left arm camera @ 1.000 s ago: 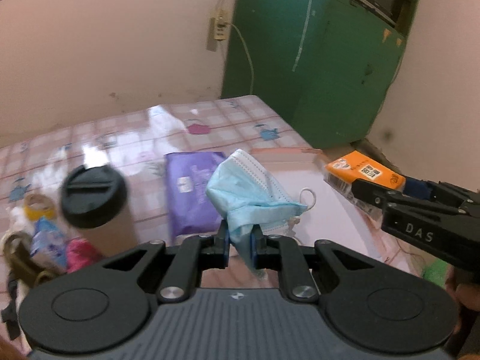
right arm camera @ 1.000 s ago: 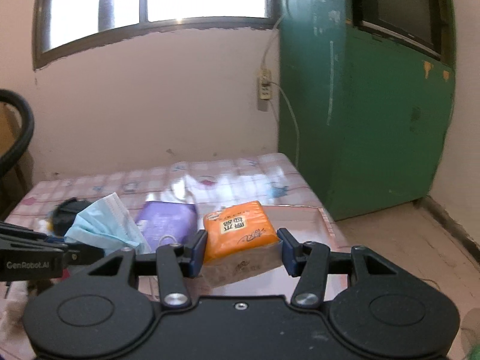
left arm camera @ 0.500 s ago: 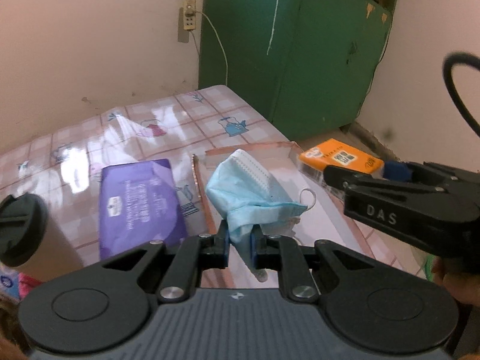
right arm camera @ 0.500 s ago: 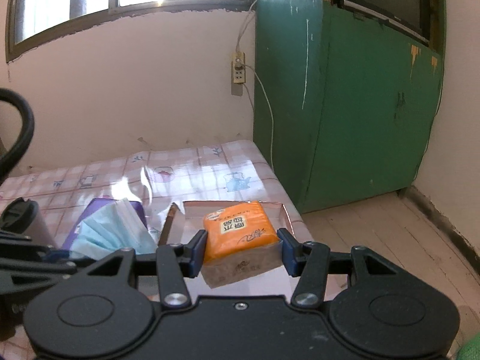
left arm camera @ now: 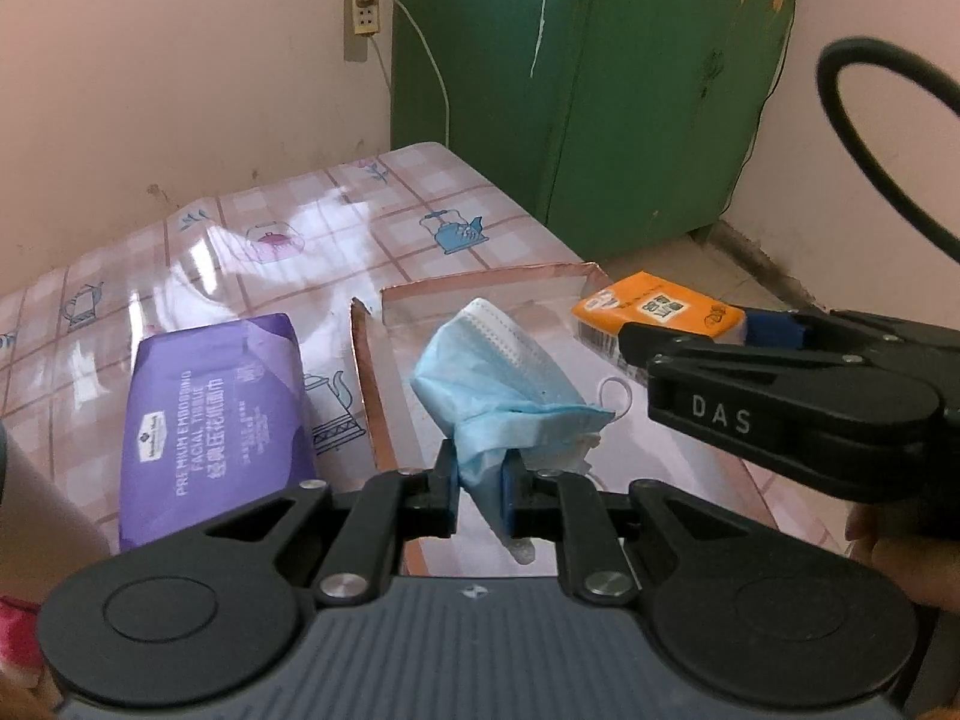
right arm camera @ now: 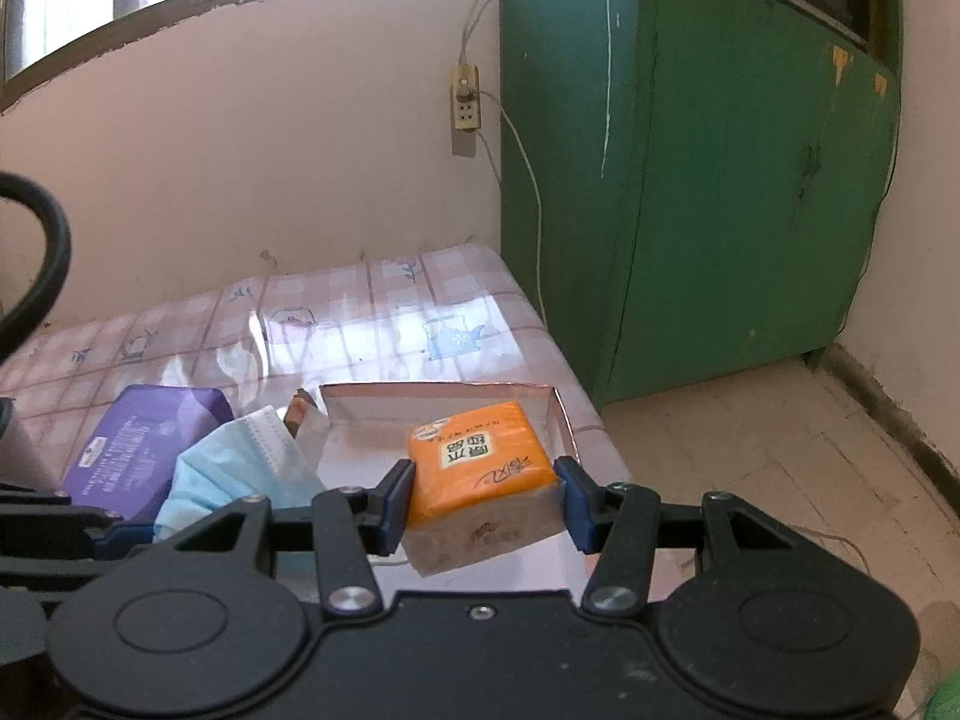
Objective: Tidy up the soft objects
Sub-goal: 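Carry the mask and orange pack with both tools over the white box tray, then open both tools to drop the mask and orange pack into the tray, then return to the pile and grasp the white towel with the left tool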
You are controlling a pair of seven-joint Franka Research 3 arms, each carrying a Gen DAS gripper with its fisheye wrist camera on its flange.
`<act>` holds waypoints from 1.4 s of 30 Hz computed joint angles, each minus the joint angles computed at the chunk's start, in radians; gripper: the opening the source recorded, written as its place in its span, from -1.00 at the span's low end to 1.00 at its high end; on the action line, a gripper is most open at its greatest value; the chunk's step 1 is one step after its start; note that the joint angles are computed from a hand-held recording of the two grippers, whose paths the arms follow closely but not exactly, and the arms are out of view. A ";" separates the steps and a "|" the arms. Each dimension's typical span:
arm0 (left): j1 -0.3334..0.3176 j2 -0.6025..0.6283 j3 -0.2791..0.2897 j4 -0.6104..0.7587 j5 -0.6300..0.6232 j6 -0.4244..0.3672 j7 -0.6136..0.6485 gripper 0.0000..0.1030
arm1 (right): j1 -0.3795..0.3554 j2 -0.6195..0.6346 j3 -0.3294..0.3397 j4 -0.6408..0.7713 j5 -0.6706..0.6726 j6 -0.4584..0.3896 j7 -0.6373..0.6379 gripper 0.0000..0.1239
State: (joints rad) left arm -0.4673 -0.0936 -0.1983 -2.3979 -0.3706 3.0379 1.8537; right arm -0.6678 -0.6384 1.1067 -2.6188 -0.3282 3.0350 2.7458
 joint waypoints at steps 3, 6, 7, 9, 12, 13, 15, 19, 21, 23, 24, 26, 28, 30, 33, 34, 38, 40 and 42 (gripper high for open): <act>0.000 0.016 -0.002 0.010 -0.006 0.009 0.003 -0.69 | -0.040 0.016 0.024 0.002 -0.001 0.030 0.005 -0.01; -0.002 0.030 -0.005 0.020 -0.044 0.021 0.035 -0.69 | -0.077 0.026 0.048 0.002 0.013 0.065 -0.003 -0.01; -0.003 0.038 -0.008 0.026 -0.062 0.030 0.046 -0.69 | -0.087 0.029 0.055 0.005 0.020 0.072 -0.009 -0.01; -0.003 0.054 -0.017 0.040 -0.104 0.044 0.076 -0.65 | -0.111 0.022 0.071 0.001 0.037 0.108 -0.019 0.00; 0.039 0.071 -0.046 0.043 0.017 0.047 -0.020 -0.22 | -0.144 0.019 0.094 0.001 0.067 0.150 -0.046 0.19; 0.046 0.071 -0.051 0.037 0.027 0.060 -0.024 -0.07 | -0.133 0.011 0.089 -0.002 0.080 0.142 -0.056 0.24; 0.041 0.063 -0.050 0.032 -0.055 0.058 0.040 -0.03 | -0.097 -0.007 0.069 -0.016 0.109 0.130 -0.075 0.24; 0.037 0.016 -0.035 0.014 -0.121 0.025 0.072 -0.03 | 0.011 -0.049 -0.005 -0.044 0.160 0.085 -0.085 0.24; 0.045 -0.021 -0.030 -0.015 -0.054 0.030 0.014 0.00 | 0.061 -0.077 -0.041 -0.056 0.169 0.068 -0.079 0.25; 0.059 -0.065 -0.026 -0.043 0.015 0.019 -0.048 0.07 | 0.122 -0.090 -0.082 -0.054 0.170 0.011 -0.076 0.25; 0.085 -0.093 -0.038 -0.063 0.071 0.012 -0.102 0.09 | 0.146 -0.090 -0.097 -0.051 0.165 -0.016 -0.070 0.25; 0.108 -0.135 -0.040 -0.090 0.135 -0.004 -0.167 0.13 | 0.203 -0.090 -0.129 -0.042 0.163 -0.078 -0.048 0.25; 0.105 -0.181 -0.023 -0.117 0.172 -0.024 -0.202 0.15 | 0.253 -0.087 -0.155 -0.041 0.162 -0.101 -0.021 0.25; 0.102 -0.221 -0.003 -0.144 0.205 -0.035 -0.229 0.19 | 0.291 -0.082 -0.166 -0.028 0.153 -0.131 0.002 0.26; 0.091 -0.285 0.038 -0.196 0.244 -0.033 -0.256 0.26 | 0.320 -0.060 -0.157 0.007 0.117 -0.150 0.026 0.26; 0.091 -0.310 0.052 -0.215 0.259 -0.035 -0.262 0.26 | 0.326 -0.053 -0.152 0.018 0.104 -0.151 0.035 0.26; 0.101 -0.409 0.104 -0.295 0.312 -0.053 -0.299 0.26 | 0.337 -0.010 -0.111 0.080 0.046 -0.155 0.071 0.26; 0.118 -0.466 0.130 -0.341 0.340 -0.059 -0.320 0.26 | 0.324 0.005 -0.070 0.113 0.009 -0.145 0.099 0.26; 0.149 -0.525 0.147 -0.385 0.371 -0.074 -0.342 0.26 | 0.307 0.024 -0.016 0.143 -0.027 -0.109 0.125 0.26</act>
